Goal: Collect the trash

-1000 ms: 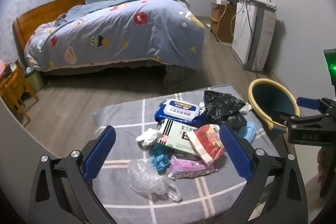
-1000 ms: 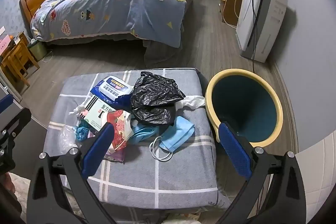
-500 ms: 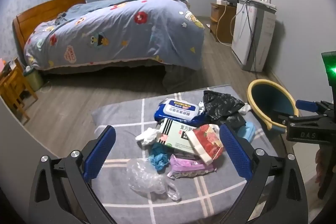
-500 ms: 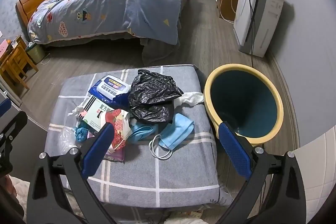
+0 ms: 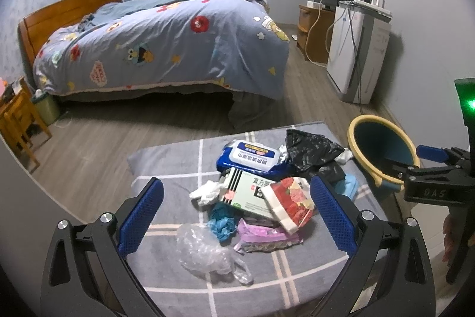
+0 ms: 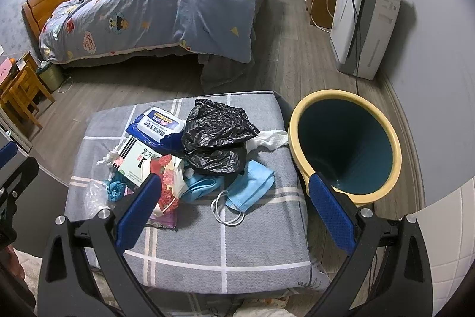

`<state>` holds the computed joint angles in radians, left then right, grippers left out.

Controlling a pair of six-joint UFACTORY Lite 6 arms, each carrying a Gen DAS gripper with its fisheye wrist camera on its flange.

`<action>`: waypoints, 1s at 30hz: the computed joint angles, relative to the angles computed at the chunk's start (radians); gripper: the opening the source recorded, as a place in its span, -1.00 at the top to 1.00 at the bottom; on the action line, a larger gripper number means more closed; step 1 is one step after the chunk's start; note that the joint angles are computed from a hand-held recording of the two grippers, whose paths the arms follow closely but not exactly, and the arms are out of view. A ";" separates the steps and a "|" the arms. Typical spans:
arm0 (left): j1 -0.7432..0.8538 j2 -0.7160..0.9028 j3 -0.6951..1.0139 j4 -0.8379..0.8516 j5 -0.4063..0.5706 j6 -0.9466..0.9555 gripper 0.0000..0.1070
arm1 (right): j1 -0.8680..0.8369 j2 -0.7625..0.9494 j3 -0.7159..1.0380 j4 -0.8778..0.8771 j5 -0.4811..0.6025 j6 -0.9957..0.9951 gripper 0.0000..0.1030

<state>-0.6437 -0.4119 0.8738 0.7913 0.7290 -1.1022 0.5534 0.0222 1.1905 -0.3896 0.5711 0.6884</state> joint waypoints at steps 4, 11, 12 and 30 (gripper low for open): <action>0.001 0.001 0.007 -0.014 0.004 0.016 -0.83 | 0.003 0.000 0.004 -0.001 0.005 0.003 -0.89; 0.000 0.002 0.009 -0.015 0.006 0.015 -0.83 | 0.003 -0.002 0.000 -0.003 0.004 0.004 -0.89; -0.002 0.002 0.010 -0.015 0.009 0.015 -0.83 | 0.003 -0.002 0.000 -0.003 0.004 0.004 -0.89; -0.002 0.003 0.007 -0.012 0.005 0.010 -0.83 | 0.003 -0.003 -0.001 0.002 0.008 0.003 -0.89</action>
<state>-0.6461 -0.4088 0.8812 0.7793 0.7342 -1.0918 0.5563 0.0196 1.1899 -0.3877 0.5787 0.6916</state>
